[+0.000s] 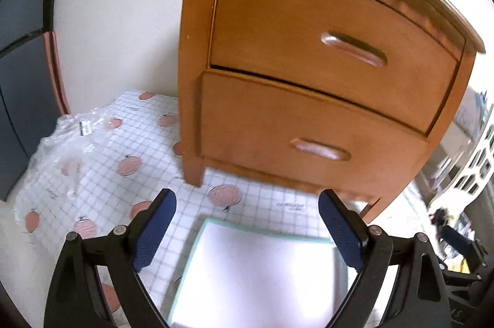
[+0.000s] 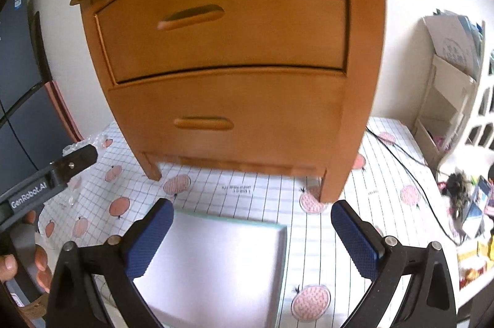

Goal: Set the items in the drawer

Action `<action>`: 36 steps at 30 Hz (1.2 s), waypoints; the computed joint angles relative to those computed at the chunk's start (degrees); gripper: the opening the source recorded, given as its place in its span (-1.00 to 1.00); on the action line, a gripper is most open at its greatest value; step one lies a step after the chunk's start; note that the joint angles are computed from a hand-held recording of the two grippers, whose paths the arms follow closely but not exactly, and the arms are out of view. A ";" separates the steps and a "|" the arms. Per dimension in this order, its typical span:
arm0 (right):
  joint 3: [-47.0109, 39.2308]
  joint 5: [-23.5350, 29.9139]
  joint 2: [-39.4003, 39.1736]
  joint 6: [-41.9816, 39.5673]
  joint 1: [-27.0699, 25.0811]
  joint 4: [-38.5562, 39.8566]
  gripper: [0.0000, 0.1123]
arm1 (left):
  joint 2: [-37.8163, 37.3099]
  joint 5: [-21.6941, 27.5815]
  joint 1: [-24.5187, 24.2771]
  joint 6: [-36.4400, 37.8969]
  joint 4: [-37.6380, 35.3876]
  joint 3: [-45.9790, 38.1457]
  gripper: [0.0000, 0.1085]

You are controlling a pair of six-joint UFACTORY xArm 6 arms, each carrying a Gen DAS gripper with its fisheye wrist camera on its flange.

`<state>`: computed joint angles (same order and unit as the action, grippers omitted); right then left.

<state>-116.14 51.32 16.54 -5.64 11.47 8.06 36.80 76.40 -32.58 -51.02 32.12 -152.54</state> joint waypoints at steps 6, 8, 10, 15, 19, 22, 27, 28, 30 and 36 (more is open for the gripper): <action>8.25 -0.03 -5.93 1.63 -0.81 -0.90 0.83 | -6.91 1.05 -3.65 -0.69 3.71 11.61 0.72; 10.23 -0.43 -7.27 1.78 -0.99 -0.94 0.83 | -9.24 0.97 -4.63 -2.17 4.26 15.64 0.73; 13.08 -1.19 -9.20 1.70 -1.06 -1.43 0.83 | -10.85 0.83 -5.20 -3.09 3.92 18.51 0.72; 20.57 -3.27 -13.97 1.38 -1.15 -2.54 0.83 | -15.69 -1.52 -6.15 -4.95 2.52 27.61 0.72; 26.02 -4.61 -17.39 1.20 -1.23 -3.43 0.83 | -17.45 -0.99 -7.26 -5.38 1.21 30.72 0.72; 29.29 -5.20 -19.46 0.82 -1.52 -3.41 0.83 | -19.08 -0.82 -7.85 -7.29 0.93 33.88 0.73; 32.79 -6.06 -21.88 0.57 -1.80 -4.20 0.83 | -21.60 -0.81 -8.77 -9.24 1.38 38.56 0.73; 33.26 -6.21 -22.21 0.44 -1.84 -4.02 0.83 | -21.80 -0.45 -8.99 -9.10 1.64 38.97 0.73; 34.31 -6.61 -22.90 0.49 -1.83 -4.15 0.83 | -22.27 0.11 -9.17 -9.57 1.69 39.68 0.72; 36.53 -7.78 -24.33 1.27 -1.46 -5.33 0.83 | -24.64 -1.39 -9.31 -11.63 1.10 43.35 0.73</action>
